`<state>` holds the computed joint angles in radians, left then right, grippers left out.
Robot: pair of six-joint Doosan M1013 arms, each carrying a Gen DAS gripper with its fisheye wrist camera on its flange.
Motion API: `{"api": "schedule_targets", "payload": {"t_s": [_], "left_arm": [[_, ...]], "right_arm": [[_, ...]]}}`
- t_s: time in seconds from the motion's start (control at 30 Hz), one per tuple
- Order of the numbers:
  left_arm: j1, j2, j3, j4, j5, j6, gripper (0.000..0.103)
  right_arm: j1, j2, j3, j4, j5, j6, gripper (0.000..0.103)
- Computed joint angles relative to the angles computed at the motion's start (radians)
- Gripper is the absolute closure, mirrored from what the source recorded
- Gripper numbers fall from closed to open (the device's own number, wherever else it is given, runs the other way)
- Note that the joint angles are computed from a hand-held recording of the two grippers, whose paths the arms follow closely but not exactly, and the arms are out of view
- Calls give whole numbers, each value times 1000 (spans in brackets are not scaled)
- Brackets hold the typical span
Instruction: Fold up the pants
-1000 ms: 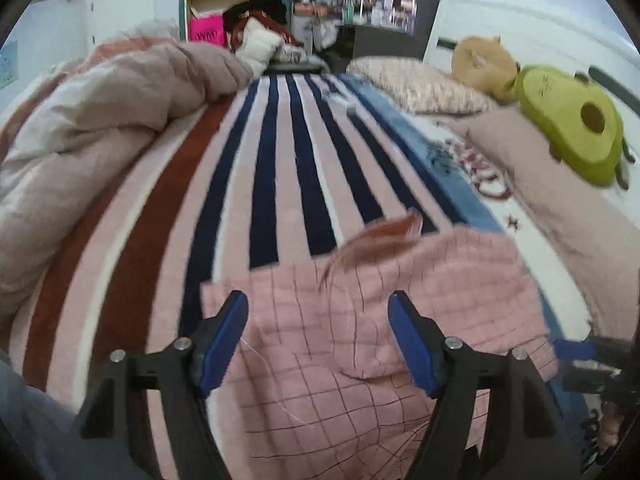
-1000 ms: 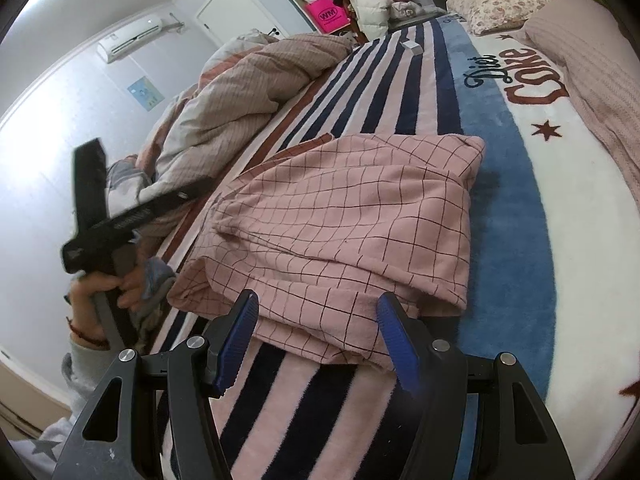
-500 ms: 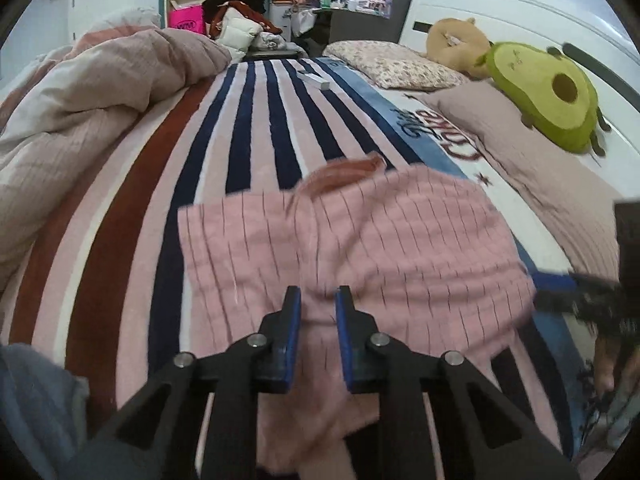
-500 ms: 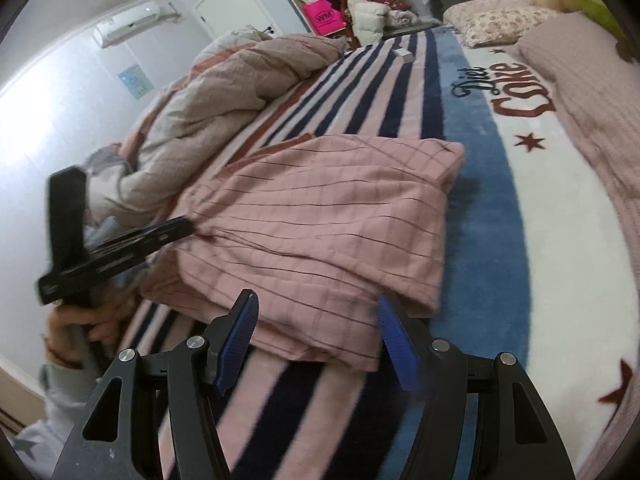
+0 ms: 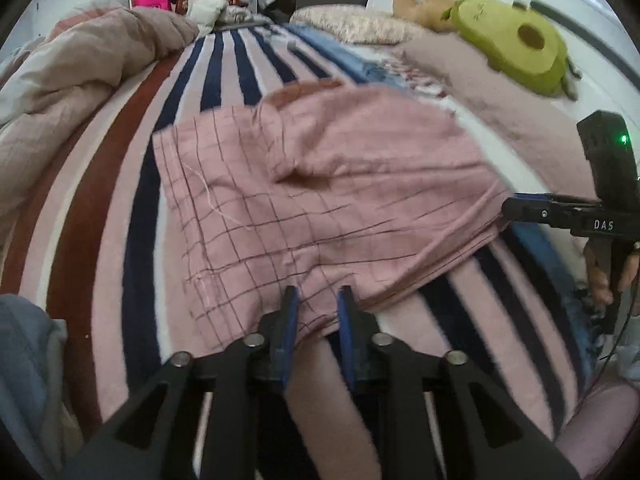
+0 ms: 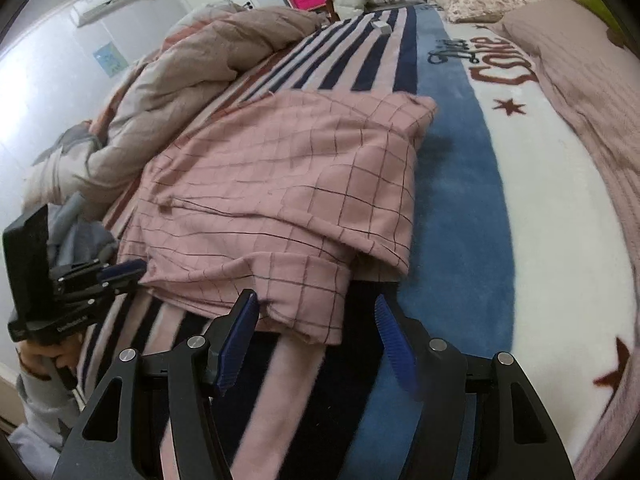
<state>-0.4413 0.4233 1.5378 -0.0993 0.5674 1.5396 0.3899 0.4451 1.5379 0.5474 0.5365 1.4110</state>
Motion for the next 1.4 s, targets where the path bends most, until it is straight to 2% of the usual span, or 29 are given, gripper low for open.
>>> {"api": "schedule_targets", "payload": {"t_s": [0.03, 0.13, 0.17, 0.2, 0.27, 0.37, 0.7, 0.8, 0.83, 0.87, 1.0, 1.07, 1.13, 1.2, 1.27, 1.3, 1.37, 1.4], "left_arm": [[4, -13, 13, -44, -32, 32, 63], [4, -25, 17, -80, -69, 51, 62], [0, -23, 12, -49, -73, 21, 61], [-2, -16, 0, -28, -67, 2, 62], [-5, -1, -16, -8, -53, -21, 61], [-5, 21, -37, 17, -33, -51, 61], [-6, 41, -46, 55, -8, -93, 61], [2, 30, -43, -15, -30, -50, 51], [5, 23, -39, -34, -50, -40, 42], [6, 18, -39, -29, -67, -47, 39], [20, 20, -68, -60, -104, -56, 39], [22, 46, -113, -17, -74, -104, 39], [18, 91, -178, 64, -4, -169, 39], [21, 121, -217, 70, 42, -195, 46], [19, 134, -227, 65, 50, -201, 74], [16, 132, -221, 64, 37, -197, 78], [8, 117, -194, 75, -13, -186, 96], [7, 110, -184, 85, -34, -190, 97]], "right_arm": [[0, -14, 13, 52, -26, -59, 47], [2, -36, 28, 167, -93, -191, 47], [4, -37, 27, 204, -116, -230, 55], [6, -31, 17, 218, -130, -246, 70], [9, -3, -25, 189, -105, -225, 89], [6, 32, -65, 144, -36, -162, 95], [-4, 5, -2, 105, 19, -149, 95], [8, 25, -31, -11, 85, -54, 94], [9, 26, -29, -12, 78, -47, 94], [9, 24, -25, -9, 71, -50, 94], [4, 3, -11, 45, 48, -89, 89], [2, -3, -6, 58, 40, -98, 84], [4, -4, -4, 57, 41, -100, 84], [4, 2, -11, 54, 52, -97, 84], [6, 5, -14, 50, 54, -95, 84], [6, 5, -14, 53, 53, -99, 84], [3, 8, -19, 64, 54, -105, 84], [1, 10, -20, 73, 56, -110, 84]]}}
